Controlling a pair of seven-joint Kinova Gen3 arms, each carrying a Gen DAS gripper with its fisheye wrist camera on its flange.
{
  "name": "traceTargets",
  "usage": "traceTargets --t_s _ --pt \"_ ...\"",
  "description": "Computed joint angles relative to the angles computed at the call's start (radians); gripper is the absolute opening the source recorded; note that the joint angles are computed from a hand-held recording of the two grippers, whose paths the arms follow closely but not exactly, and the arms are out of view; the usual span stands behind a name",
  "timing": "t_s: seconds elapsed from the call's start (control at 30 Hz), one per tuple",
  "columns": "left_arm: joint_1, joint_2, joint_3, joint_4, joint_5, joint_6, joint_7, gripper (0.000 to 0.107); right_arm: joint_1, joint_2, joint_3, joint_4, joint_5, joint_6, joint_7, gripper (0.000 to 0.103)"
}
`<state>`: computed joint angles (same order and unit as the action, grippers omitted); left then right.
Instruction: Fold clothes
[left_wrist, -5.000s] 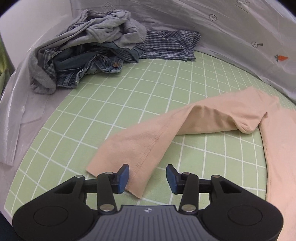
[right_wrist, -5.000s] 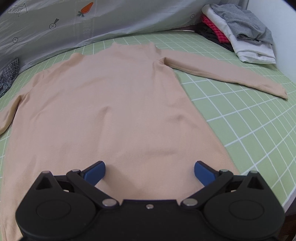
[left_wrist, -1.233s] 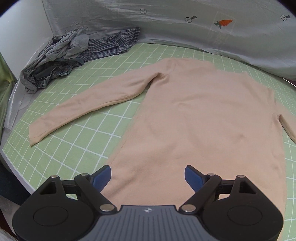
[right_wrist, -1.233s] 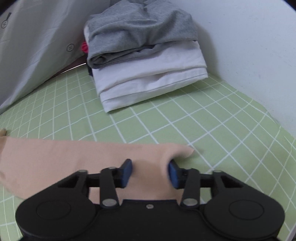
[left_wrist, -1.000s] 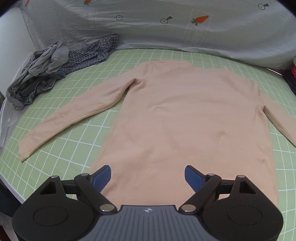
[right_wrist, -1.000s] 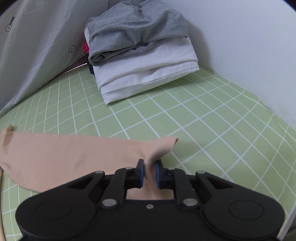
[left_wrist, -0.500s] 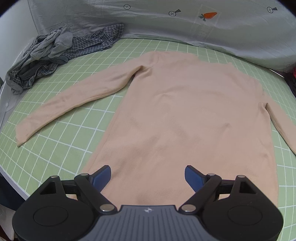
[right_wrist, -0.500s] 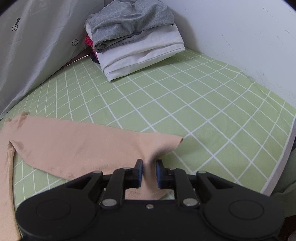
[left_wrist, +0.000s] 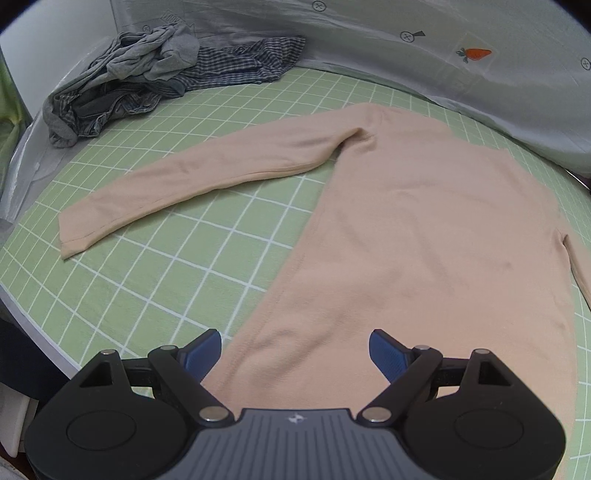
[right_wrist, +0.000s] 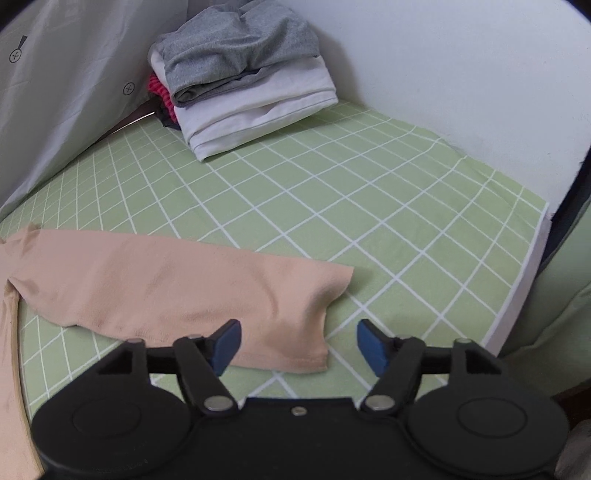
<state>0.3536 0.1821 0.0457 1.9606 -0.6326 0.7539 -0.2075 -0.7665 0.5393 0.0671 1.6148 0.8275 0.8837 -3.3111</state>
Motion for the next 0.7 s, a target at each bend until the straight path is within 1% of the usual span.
traceTargets --t_s 0.03,0.1,0.17,0.23,0.27,0.3,0.37,0.57,0.7 --pt "-0.014 -0.01 -0.007 0.014 0.005 -0.012 -0.01 0.09 -0.03 0.003 0.011 0.0 0.025 0.013 -0.023 0.087" --pt "-0.049 -0.028 -0.019 0.04 0.022 -0.039 -0.038 0.09 -0.055 0.014 0.0 -0.016 0.048 0.034 -0.024 0.093" --pt "-0.086 -0.046 -0.028 0.062 0.038 -0.063 -0.07 0.09 -0.071 0.03 -0.016 -0.042 0.049 0.051 -0.004 0.093" --pt "-0.119 -0.06 -0.034 0.071 0.049 -0.072 -0.102 0.09 -0.081 0.044 -0.028 -0.063 0.043 0.043 0.017 0.094" --pt "-0.133 -0.067 -0.037 0.075 0.049 -0.076 -0.112 0.09 -0.086 0.05 -0.031 -0.072 0.043 0.039 0.032 0.097" --pt "-0.143 -0.072 -0.039 0.077 0.044 -0.08 -0.116 0.09 -0.092 0.056 -0.031 -0.082 0.043 0.038 0.047 0.102" --pt "-0.159 -0.077 -0.038 0.078 0.034 -0.084 -0.122 0.09 -0.1 0.07 -0.026 -0.102 0.041 0.04 0.073 0.103" --pt "-0.123 -0.067 -0.011 0.054 -0.019 -0.037 -0.027 0.09 -0.072 0.09 0.01 -0.106 0.027 -0.021 0.088 0.103" --pt "-0.077 -0.038 0.016 0.018 -0.037 0.035 -0.017 0.09 -0.042 0.096 0.039 -0.081 0.029 -0.098 0.076 0.103"
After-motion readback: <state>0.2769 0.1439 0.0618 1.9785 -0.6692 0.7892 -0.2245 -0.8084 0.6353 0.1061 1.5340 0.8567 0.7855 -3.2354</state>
